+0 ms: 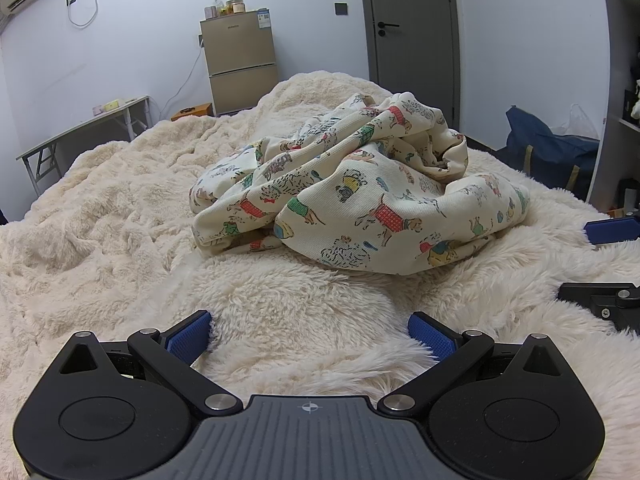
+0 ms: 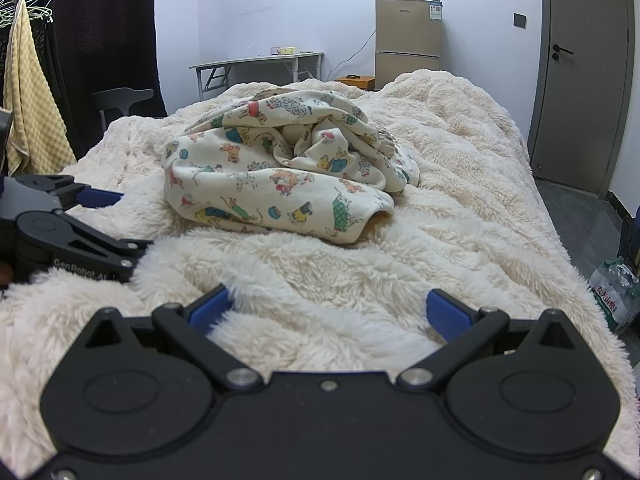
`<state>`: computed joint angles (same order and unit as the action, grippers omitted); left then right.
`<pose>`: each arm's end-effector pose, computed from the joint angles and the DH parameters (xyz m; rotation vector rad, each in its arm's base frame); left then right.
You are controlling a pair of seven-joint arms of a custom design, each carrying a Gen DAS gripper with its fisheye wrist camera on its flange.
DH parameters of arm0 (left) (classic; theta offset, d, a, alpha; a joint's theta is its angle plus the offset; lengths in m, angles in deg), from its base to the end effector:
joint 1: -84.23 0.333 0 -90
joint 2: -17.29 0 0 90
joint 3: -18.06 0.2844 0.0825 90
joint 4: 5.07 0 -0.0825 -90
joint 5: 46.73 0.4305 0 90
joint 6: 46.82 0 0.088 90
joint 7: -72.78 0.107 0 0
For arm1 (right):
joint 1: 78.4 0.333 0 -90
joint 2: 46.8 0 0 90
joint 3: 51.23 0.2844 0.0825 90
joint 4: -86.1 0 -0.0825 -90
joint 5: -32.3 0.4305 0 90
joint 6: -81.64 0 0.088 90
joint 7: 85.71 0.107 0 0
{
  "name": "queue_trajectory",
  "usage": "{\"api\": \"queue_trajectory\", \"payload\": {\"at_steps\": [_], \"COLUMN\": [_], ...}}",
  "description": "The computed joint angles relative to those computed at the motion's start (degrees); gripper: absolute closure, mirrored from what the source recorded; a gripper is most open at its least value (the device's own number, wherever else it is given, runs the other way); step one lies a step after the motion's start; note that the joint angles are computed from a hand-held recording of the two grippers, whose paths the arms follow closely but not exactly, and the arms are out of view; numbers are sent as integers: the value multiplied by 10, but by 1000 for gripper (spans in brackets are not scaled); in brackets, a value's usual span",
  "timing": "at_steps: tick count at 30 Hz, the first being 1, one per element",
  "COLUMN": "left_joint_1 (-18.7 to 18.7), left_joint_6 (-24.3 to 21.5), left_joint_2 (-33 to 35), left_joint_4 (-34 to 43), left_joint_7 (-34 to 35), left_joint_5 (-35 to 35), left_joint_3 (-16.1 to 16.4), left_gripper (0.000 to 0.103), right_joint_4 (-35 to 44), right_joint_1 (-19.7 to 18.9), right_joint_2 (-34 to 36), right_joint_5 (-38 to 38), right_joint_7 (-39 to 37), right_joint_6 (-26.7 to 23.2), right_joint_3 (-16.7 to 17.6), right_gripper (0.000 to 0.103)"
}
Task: Fold clothes
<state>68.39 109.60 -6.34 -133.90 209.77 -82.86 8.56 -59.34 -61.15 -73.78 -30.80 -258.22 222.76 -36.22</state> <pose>0.4903 -0.2179 0.5861 -0.8964 2.2661 -1.1051 0.4118 0.2576 0.4183 -1.3477 1.9449 -1.0116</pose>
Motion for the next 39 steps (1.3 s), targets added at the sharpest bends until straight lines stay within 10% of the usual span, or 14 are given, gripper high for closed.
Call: {"api": "queue_trajectory", "payload": {"at_steps": [39], "left_joint_1": [-3], "left_joint_6": [-13], "left_joint_2": [3], "left_joint_4": [6], "left_joint_7": [26], "left_joint_5": [-24], "left_joint_3": [7], "left_gripper": [0], "right_joint_4": [-3], "right_joint_1": [-2], "right_joint_2": [-1], "right_joint_5": [-3], "right_joint_7": [3], "right_joint_6": [8], "right_joint_3": [-2], "right_gripper": [0]}}
